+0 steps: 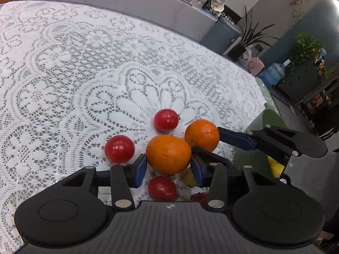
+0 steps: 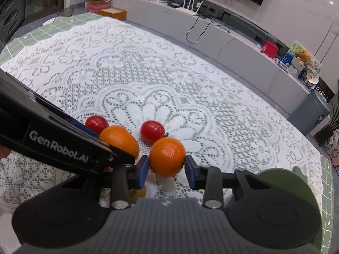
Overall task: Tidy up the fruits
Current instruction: 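Grasp a large orange with the left tool while the right tool grasps a small orange, then carry both oranges into the green colander and open both tools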
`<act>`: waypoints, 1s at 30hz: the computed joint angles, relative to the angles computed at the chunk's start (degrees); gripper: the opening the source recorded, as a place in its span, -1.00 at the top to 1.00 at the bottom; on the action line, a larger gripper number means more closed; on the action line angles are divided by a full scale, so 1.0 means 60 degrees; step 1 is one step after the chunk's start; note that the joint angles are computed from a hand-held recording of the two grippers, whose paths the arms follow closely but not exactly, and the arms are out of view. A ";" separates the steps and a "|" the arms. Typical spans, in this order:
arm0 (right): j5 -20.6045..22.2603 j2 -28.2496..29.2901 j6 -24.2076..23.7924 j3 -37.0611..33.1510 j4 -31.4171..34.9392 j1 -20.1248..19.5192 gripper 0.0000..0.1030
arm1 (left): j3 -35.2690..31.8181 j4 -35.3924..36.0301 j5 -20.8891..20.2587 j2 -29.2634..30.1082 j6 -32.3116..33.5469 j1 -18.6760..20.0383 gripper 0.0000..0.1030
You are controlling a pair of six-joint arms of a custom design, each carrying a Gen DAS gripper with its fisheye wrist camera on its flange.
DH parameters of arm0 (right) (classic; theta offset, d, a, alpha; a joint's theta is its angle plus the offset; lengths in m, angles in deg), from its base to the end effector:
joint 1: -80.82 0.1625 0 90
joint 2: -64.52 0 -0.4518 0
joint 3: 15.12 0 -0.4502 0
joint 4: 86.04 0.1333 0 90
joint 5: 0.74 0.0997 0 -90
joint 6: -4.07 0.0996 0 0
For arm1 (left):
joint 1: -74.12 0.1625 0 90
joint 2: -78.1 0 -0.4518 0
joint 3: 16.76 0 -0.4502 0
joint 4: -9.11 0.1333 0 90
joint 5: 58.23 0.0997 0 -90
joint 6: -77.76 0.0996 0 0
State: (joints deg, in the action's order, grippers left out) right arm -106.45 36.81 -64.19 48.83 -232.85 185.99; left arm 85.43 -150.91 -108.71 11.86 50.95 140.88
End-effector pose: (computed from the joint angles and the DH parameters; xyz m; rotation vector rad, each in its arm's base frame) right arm 0.3356 -0.8313 0.0517 1.7628 -2.0800 0.2744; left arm -0.0845 -0.6952 0.3039 -0.3597 2.5379 -1.0946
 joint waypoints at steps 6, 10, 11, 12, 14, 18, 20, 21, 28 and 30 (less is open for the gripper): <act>0.0457 -0.0593 0.0304 0.0709 -0.0609 -0.0023 0.34 | 0.0288 -0.0413 0.0346 -0.0216 -0.0102 -0.0324 0.02; 0.0876 -0.1100 0.0743 0.1212 -0.0839 -0.0054 0.34 | 0.0511 -0.0693 0.0546 -0.0385 -0.0090 -0.0565 0.02; 0.1007 -0.1246 0.0902 0.1346 -0.0881 -0.0069 0.34 | 0.0558 -0.0735 0.0604 -0.0424 -0.0067 -0.0637 0.02; 0.1106 -0.1367 0.1035 0.1453 -0.0908 -0.0085 0.34 | 0.0585 -0.0772 0.0650 -0.0447 -0.0035 -0.0701 0.02; 0.1313 -0.1648 0.1394 0.1702 -0.1001 -0.0120 0.34 | 0.0639 -0.0890 0.0712 -0.0470 0.0060 -0.0839 0.02; 0.1525 -0.2075 0.1827 0.2061 -0.1181 -0.0194 0.34 | 0.0667 -0.1131 0.0812 -0.0441 0.0348 -0.1106 0.02; 0.1576 -0.2265 0.1933 0.2230 -0.1298 -0.0241 0.34 | 0.0674 -0.1279 0.0859 -0.0399 0.0466 -0.1238 0.02; 0.1611 -0.2369 0.1997 0.2317 -0.1349 -0.0271 0.34 | 0.0672 -0.1309 0.0882 -0.0378 0.0507 -0.1296 0.02; 0.1756 -0.2932 0.2453 0.2683 -0.1508 -0.0513 0.34 | 0.0531 -0.1265 0.0937 -0.0128 0.0837 -0.1612 0.02; 0.1727 -0.3063 0.2470 0.2807 -0.1669 -0.0582 0.34 | 0.0446 -0.1222 0.0862 -0.0014 0.0957 -0.1667 0.02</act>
